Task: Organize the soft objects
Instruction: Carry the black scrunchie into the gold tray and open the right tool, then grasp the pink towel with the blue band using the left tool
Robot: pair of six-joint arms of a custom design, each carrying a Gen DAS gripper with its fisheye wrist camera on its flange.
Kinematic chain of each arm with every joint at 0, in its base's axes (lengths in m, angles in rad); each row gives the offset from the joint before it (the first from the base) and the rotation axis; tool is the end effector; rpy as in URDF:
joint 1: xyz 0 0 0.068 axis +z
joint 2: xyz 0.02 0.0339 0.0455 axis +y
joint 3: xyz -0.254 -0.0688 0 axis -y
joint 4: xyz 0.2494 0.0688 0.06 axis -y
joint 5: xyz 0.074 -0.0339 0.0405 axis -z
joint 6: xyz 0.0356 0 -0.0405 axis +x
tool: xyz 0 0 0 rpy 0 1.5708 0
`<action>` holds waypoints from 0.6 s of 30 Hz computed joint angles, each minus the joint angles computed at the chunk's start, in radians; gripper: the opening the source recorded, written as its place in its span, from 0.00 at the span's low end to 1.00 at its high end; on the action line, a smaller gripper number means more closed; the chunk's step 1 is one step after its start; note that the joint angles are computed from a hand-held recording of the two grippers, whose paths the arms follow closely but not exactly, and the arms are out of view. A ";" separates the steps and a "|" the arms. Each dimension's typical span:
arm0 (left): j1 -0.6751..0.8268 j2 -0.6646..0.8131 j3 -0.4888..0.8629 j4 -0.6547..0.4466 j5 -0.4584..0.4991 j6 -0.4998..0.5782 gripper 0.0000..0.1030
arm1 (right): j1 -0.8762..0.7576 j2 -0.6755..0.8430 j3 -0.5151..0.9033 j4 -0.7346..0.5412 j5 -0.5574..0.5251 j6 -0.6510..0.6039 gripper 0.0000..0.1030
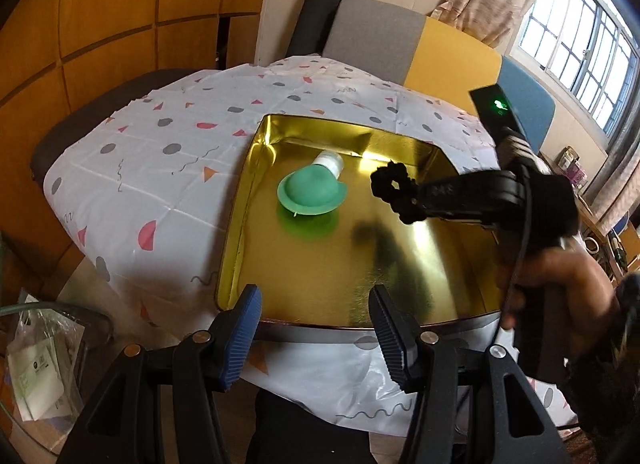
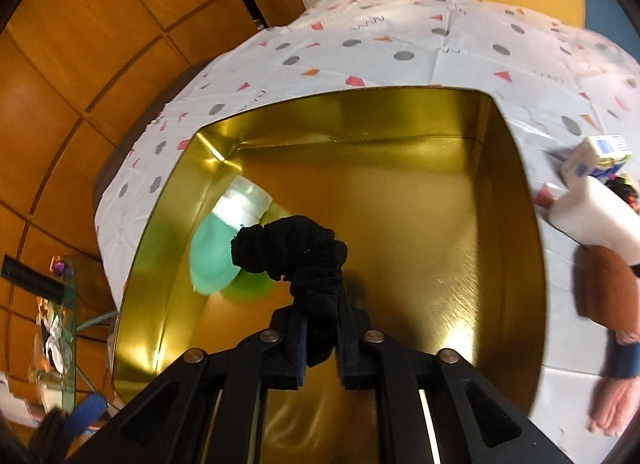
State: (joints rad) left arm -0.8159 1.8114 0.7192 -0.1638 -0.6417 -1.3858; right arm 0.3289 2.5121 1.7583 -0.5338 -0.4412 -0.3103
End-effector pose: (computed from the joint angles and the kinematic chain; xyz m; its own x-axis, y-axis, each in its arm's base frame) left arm 0.2076 -0.1896 0.0690 -0.5685 -0.5448 -0.6164 -0.5565 0.8065 -0.1996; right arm 0.4474 0.1687 0.0341 -0.7416 -0.5449 -0.3913 -0.6631 0.6835 0.3051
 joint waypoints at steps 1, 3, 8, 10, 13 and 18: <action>0.003 0.001 -0.005 0.005 0.007 -0.004 0.55 | 0.004 0.017 0.026 -0.009 0.003 0.011 0.14; 0.013 0.002 -0.019 0.028 0.026 -0.006 0.55 | 0.018 0.046 0.067 -0.014 0.015 0.036 0.15; 0.019 -0.002 -0.033 0.038 0.036 -0.007 0.55 | 0.019 0.038 0.058 0.022 0.009 0.065 0.49; 0.017 -0.002 -0.026 0.025 0.030 -0.009 0.55 | 0.003 -0.008 -0.005 0.065 -0.008 0.058 0.50; 0.013 0.003 -0.010 0.021 0.024 0.008 0.55 | -0.026 -0.078 -0.098 0.123 -0.042 0.046 0.55; 0.008 0.020 0.022 0.016 0.032 0.033 0.55 | -0.070 -0.194 -0.256 0.236 -0.062 0.016 0.60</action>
